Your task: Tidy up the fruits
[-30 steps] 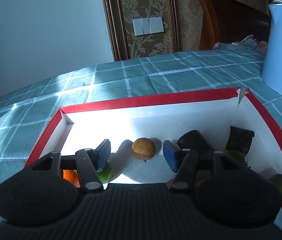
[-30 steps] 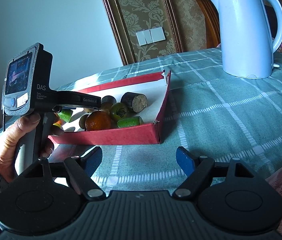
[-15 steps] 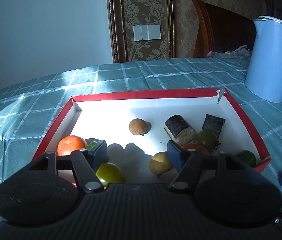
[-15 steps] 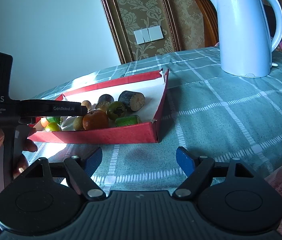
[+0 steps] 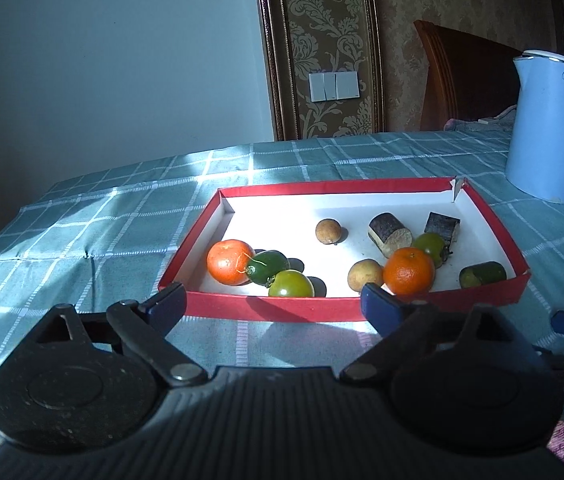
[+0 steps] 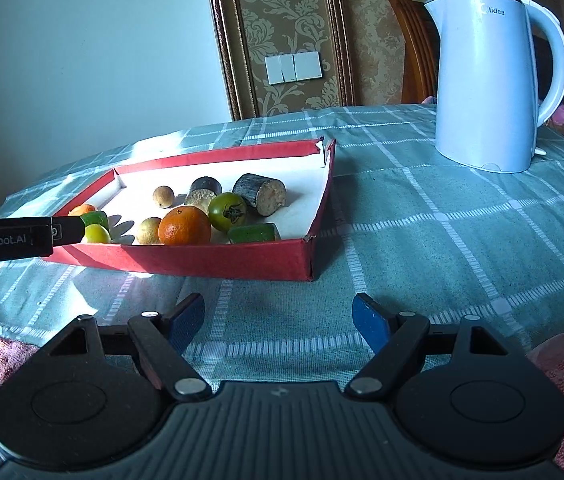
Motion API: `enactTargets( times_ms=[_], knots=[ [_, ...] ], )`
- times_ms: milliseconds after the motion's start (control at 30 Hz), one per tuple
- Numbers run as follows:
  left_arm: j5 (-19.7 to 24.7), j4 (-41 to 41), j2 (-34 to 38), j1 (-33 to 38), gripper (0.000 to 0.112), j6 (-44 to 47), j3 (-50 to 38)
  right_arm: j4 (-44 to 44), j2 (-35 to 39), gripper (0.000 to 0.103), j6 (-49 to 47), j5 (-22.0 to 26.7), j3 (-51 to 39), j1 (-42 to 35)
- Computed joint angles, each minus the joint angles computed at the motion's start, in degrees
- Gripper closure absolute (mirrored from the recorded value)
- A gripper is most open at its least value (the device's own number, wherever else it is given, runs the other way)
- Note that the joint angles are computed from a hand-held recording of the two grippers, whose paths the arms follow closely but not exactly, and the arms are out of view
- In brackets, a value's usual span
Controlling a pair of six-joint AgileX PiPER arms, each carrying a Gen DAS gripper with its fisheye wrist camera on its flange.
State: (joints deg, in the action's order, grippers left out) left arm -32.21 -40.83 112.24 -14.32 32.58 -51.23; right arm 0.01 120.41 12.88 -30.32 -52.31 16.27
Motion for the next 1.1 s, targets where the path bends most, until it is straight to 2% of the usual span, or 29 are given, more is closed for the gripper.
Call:
enactTargets(
  times_ms=[100, 200, 467, 567, 700, 833, 1100],
  knots=[
    [0.4, 0.4, -1.8, 0.2, 0.012, -2.3, 2.2, -3.4, -0.6, 0.022, 4.3, 1.2, -0.2, 0.6],
    [-1.0, -0.2, -3.4, -0.2, 0.009, -3.4, 4.4, 7.1, -1.2, 0.016, -5.3, 2.3, -0.9, 4.0],
    [2.4, -1.3, -5.8, 1.3, 0.009, -3.0, 5.2, 14.7, -2.0, 0.015, -12.5, 4.1, -2.8, 7.7],
    [0.6, 0.5, -6.6, 1.4, 0.009, -4.4, 6.8, 17.7, -2.0, 0.015, -15.6, 4.6, -3.6, 8.7],
    [0.1, -0.8, -7.5, 0.9, 0.009, -3.0, 7.5, 20.0, -1.9, 0.015, -17.4, 4.8, -4.1, 9.7],
    [-1.8, -6.1, -7.3, -0.8, 0.009, 1.1, 7.3, 23.3, -1.7, 0.015, -19.5, 4.9, -4.8, 10.5],
    [-5.5, -10.7, -7.0, -2.7, 0.009, 4.6, 7.6, 29.4, -1.6, 0.015, -22.9, 3.9, -5.1, 11.0]
  ],
)
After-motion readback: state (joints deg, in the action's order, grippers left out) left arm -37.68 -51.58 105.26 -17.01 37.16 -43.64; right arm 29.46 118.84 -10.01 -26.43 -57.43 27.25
